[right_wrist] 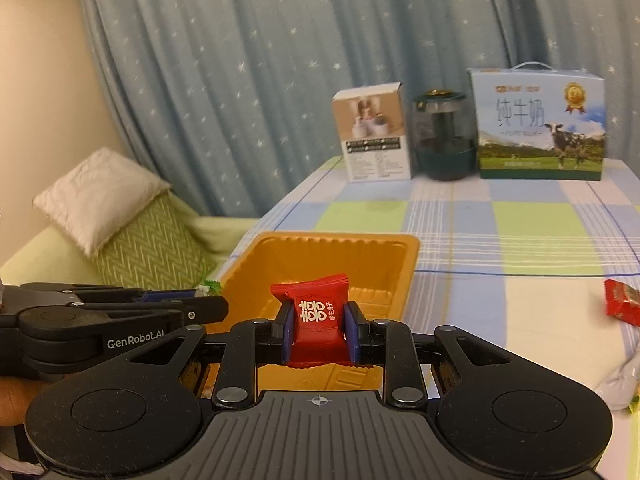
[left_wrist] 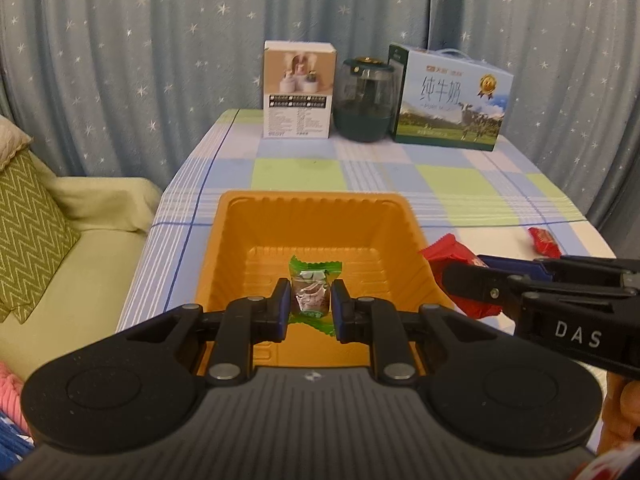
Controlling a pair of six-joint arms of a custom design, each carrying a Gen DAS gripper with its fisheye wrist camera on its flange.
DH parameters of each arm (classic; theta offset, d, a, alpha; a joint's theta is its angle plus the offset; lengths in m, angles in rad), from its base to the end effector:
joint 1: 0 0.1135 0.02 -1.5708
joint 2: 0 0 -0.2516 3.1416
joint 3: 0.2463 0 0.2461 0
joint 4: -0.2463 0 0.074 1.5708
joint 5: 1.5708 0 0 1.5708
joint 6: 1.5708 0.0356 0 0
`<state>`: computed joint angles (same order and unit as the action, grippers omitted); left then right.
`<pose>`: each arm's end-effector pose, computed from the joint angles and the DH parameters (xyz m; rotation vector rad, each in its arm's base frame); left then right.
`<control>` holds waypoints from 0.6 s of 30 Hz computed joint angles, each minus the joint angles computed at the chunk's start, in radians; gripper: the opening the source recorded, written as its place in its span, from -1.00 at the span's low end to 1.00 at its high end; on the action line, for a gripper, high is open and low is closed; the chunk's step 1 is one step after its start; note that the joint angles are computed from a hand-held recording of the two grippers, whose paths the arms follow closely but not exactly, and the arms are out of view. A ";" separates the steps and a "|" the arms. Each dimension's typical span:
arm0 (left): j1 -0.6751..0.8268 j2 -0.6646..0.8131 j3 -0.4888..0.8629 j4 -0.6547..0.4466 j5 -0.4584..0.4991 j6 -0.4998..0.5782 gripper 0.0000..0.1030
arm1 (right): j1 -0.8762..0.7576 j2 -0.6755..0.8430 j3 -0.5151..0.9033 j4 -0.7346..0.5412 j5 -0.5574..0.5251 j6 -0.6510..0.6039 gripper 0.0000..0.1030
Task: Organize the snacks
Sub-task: 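Carry both snacks over the orange tray and open both tools to release them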
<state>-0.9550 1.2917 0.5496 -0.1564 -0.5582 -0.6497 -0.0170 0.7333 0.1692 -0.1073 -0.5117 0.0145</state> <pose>0.1494 -0.1785 0.1568 0.1215 2.2961 -0.1191 0.1494 0.0149 0.1397 -0.2412 2.1871 0.5697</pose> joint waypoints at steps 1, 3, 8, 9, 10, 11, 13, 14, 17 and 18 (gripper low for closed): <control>0.008 0.006 -0.005 0.010 0.011 0.004 -0.64 | 0.019 0.022 -0.002 0.024 0.012 0.006 -0.49; 0.022 0.020 -0.013 0.024 0.030 0.011 -0.64 | 0.061 0.054 -0.010 0.063 0.042 0.026 -0.49; 0.055 0.054 -0.037 0.076 0.067 0.028 -0.63 | 0.119 0.155 -0.018 0.154 0.095 0.043 -0.49; 0.060 0.059 -0.041 0.084 0.074 0.031 -0.63 | 0.123 0.167 -0.019 0.164 0.099 0.044 -0.49; 0.064 0.064 -0.045 0.091 0.078 0.033 -0.63 | 0.126 0.174 -0.020 0.172 0.104 0.044 -0.49; 0.068 0.067 -0.049 0.099 0.082 0.036 -0.63 | 0.130 0.180 -0.018 0.176 0.109 0.045 -0.49; 0.082 0.075 -0.055 0.115 0.097 0.039 -0.63 | 0.132 0.190 -0.019 0.183 0.112 0.050 -0.49; 0.087 0.081 -0.053 0.118 0.103 0.040 -0.62 | 0.133 0.192 -0.021 0.186 0.115 0.050 -0.49; 0.090 0.076 -0.060 0.113 0.093 0.037 -0.48 | 0.146 0.196 -0.022 0.190 0.126 0.054 -0.49; 0.093 0.063 -0.068 0.111 0.093 0.036 -0.47 | 0.145 0.200 -0.022 0.192 0.126 0.054 -0.49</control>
